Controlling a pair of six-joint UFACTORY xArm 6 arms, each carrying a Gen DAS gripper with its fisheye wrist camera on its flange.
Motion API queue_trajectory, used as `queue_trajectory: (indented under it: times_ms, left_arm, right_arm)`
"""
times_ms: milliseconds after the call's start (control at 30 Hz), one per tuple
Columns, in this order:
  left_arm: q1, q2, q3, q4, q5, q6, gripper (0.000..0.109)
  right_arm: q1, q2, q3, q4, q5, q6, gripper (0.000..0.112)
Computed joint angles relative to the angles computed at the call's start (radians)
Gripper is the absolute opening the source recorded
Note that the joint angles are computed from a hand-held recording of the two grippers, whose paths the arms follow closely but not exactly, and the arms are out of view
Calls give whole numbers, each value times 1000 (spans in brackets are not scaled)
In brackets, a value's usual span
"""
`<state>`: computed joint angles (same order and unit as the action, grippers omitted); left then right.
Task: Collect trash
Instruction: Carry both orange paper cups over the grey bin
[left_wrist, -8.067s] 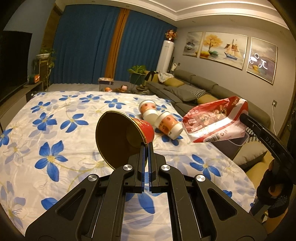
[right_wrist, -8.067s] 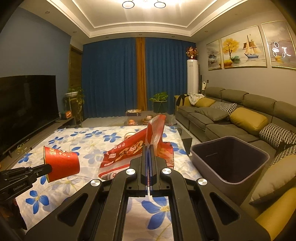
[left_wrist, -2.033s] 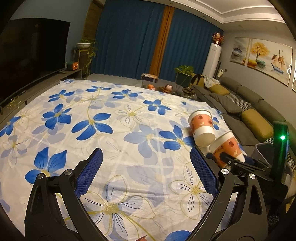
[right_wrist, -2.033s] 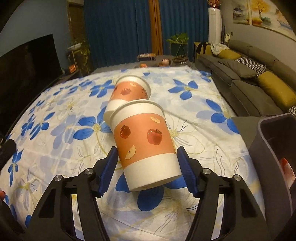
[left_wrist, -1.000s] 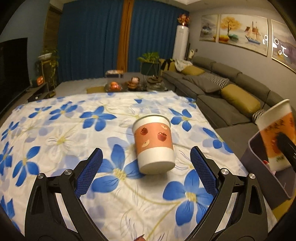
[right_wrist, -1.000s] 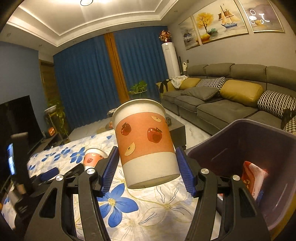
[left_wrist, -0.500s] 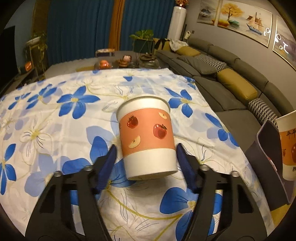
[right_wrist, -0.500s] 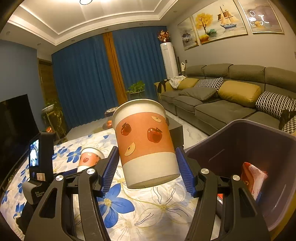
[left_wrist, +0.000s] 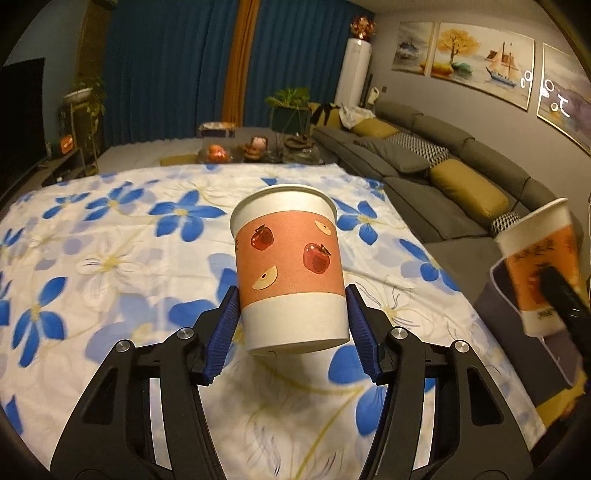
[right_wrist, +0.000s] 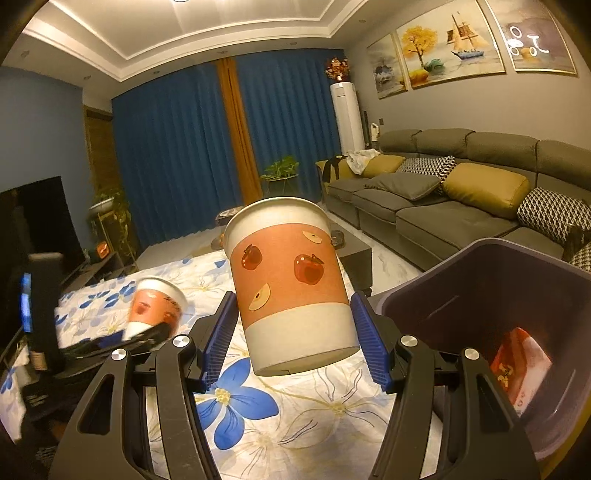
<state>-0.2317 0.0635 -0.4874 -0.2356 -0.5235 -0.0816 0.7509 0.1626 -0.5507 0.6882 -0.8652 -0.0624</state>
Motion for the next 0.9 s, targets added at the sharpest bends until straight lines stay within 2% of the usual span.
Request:
queue_trajectory:
  times_ms: [167, 367, 667, 800, 900]
  left_arm:
    - [-71, -137, 117, -207, -56, 159, 56]
    - [-99, -310, 234, -331, -65, 255, 56]
    - [-202, -518, 351, -563, -79, 414, 56]
    - [-270, -628, 401, -692, -88, 510, 56]
    - [-354, -696, 415, -840, -109, 620, 56]
  right_arm:
    - [-8, -21, 20, -59, 13, 23, 61]
    - [34, -51, 32, -58, 13, -8, 61]
    - [96, -167, 113, -52, 29, -14, 61]
    - [143, -222, 158, -11, 18, -37, 61]
    - [177, -251, 181, 27, 13, -57, 61]
